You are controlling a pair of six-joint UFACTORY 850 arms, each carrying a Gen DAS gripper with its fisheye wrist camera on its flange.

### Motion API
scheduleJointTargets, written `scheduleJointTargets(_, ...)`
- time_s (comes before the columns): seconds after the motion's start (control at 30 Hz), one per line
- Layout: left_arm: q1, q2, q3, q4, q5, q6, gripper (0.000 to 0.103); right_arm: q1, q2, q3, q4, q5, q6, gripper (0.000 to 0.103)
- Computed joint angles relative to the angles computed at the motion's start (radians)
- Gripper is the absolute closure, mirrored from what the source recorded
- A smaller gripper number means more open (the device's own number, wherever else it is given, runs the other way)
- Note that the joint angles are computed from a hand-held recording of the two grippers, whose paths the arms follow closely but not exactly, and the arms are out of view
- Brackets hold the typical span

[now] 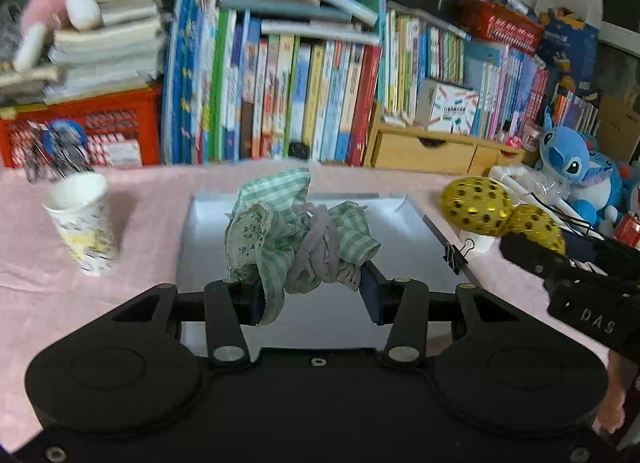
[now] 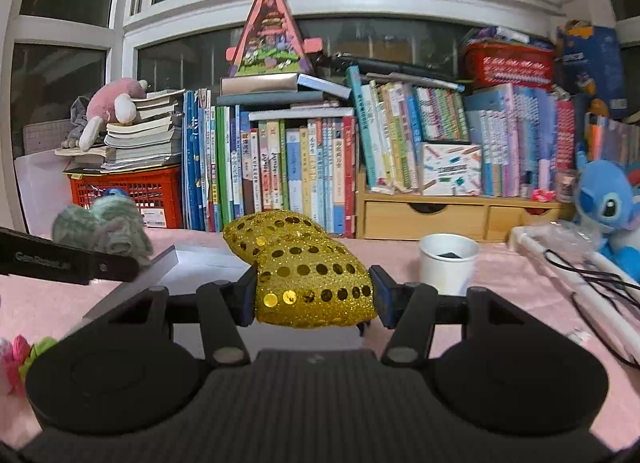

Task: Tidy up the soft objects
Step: 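Carry the plaid cloth and gold bow into the white tray and open both tools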

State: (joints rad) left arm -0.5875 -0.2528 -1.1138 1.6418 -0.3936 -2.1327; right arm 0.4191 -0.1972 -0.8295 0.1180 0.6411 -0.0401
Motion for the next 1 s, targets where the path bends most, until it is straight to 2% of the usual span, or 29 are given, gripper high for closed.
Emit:
scheduleJointTargets(0.07,0.031,-0.042,-0.054,-0.109,0.05,0.112,0.059,-0.014,-0.033,-0.054,-0.064,-0.058,0.057,0.044)
scheduleJointTargets(0.23,0.085,-0.147,-0.173,-0.44,0.092,0.443,0.059,-0.042,-0.115,-0.179,-0.258,-0.201,0.259,0.044)
scheduleJointTargets(0.43,0.121,-0.238,-0.258,-0.756,0.105,0.739,0.059,-0.054,-0.209,-0.292,-0.413,-0.329,0.43,0.044)
scheduleJointTargets(0.63,0.126,-0.28,-0.289,-0.844,0.093,0.824,0.059,-0.059,-0.259,-0.343,-0.571,-0.378,0.607,0.043)
scheduleJointTargets(1.0,0.127,-0.3,-0.301,-0.86,0.092,0.855,0.058,-0.056,-0.293,-0.379,-0.714,-0.427,0.741,0.042)
